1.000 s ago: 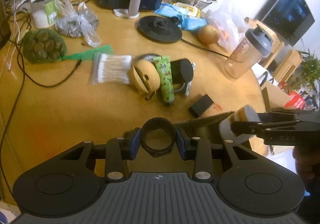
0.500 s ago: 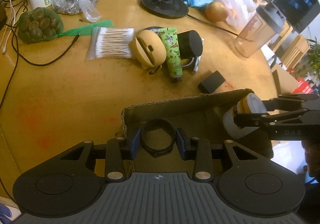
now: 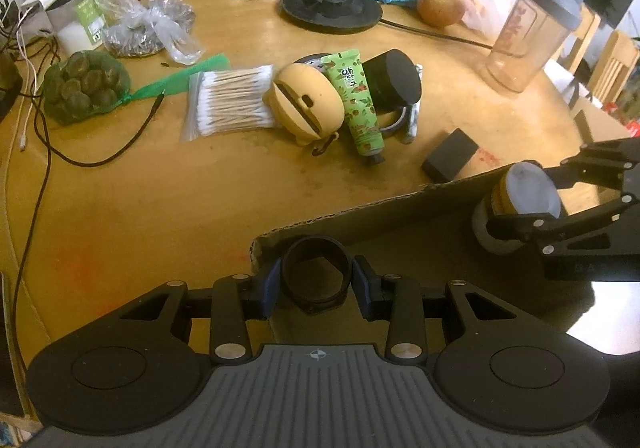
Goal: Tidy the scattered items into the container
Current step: 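Carry both cups into the cardboard box and open both tools, then raise both open tools out of the cardboard box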
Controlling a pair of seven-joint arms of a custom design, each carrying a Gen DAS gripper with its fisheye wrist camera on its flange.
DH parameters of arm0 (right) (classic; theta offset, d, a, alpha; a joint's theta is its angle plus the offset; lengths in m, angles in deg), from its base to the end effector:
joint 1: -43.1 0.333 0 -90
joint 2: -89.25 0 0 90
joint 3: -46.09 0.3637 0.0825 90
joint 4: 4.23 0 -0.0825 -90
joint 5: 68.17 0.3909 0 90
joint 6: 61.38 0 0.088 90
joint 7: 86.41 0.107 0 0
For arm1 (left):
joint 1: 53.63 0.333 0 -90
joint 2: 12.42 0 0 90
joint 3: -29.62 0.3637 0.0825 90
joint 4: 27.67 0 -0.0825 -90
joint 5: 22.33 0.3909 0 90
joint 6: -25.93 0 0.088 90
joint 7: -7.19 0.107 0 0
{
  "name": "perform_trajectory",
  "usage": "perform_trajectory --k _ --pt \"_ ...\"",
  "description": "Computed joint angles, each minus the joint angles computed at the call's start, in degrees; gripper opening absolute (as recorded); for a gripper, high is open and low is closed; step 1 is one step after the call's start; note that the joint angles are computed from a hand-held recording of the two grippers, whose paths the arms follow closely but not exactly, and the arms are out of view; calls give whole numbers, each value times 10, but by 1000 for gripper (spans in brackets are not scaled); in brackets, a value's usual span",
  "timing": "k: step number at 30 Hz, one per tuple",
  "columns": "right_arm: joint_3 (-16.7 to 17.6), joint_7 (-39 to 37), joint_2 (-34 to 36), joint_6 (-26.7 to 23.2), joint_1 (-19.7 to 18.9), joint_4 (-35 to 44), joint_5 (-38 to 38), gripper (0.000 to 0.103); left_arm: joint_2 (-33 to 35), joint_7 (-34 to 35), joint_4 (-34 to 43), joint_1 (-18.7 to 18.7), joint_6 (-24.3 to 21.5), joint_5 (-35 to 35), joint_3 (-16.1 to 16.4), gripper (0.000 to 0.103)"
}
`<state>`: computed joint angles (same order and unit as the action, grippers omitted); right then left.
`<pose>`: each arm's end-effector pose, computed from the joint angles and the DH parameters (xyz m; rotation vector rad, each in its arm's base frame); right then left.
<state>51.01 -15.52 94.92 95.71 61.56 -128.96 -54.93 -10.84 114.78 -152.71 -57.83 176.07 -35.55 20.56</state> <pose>0.5503 0.2268 0.4395 -2.3445 1.3167 -0.2850 0.5644 -0.1270 0.4640 -1.6458 2.3804 -0.5789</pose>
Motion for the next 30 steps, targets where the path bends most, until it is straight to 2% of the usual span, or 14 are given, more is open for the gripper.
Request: perform_trajectory --k 6,11,13,15,19,20,22,25,30 --pt "1 -12 1 6 0 -2 -3 57 2 -30 -3 -4 11 42 -2 38" --pt "2 -19 -1 1 -2 0 14 61 -1 -50 -5 -6 14 64 -2 38" --pt "4 -29 -3 -4 -4 1 33 66 -4 -58 -5 -7 12 68 -2 38" --pt "7 -46 -8 -7 -8 0 61 75 -7 -63 -4 -7 9 65 -1 40" --pt "10 -77 -21 -14 -9 -1 105 90 -17 -50 -4 -8 13 29 0 56" --pt "9 -69 -26 -6 -6 -5 97 96 -21 -58 -5 -9 19 34 1 61" --pt "6 -55 -33 6 -2 -10 79 99 -25 -69 -6 -11 30 42 2 68" --pt "4 -43 -38 2 -3 -5 77 100 -27 -68 -1 -13 35 24 5 69" --pt "-5 56 -36 -10 -4 9 -5 103 -28 -68 11 -13 35 -3 8 69"
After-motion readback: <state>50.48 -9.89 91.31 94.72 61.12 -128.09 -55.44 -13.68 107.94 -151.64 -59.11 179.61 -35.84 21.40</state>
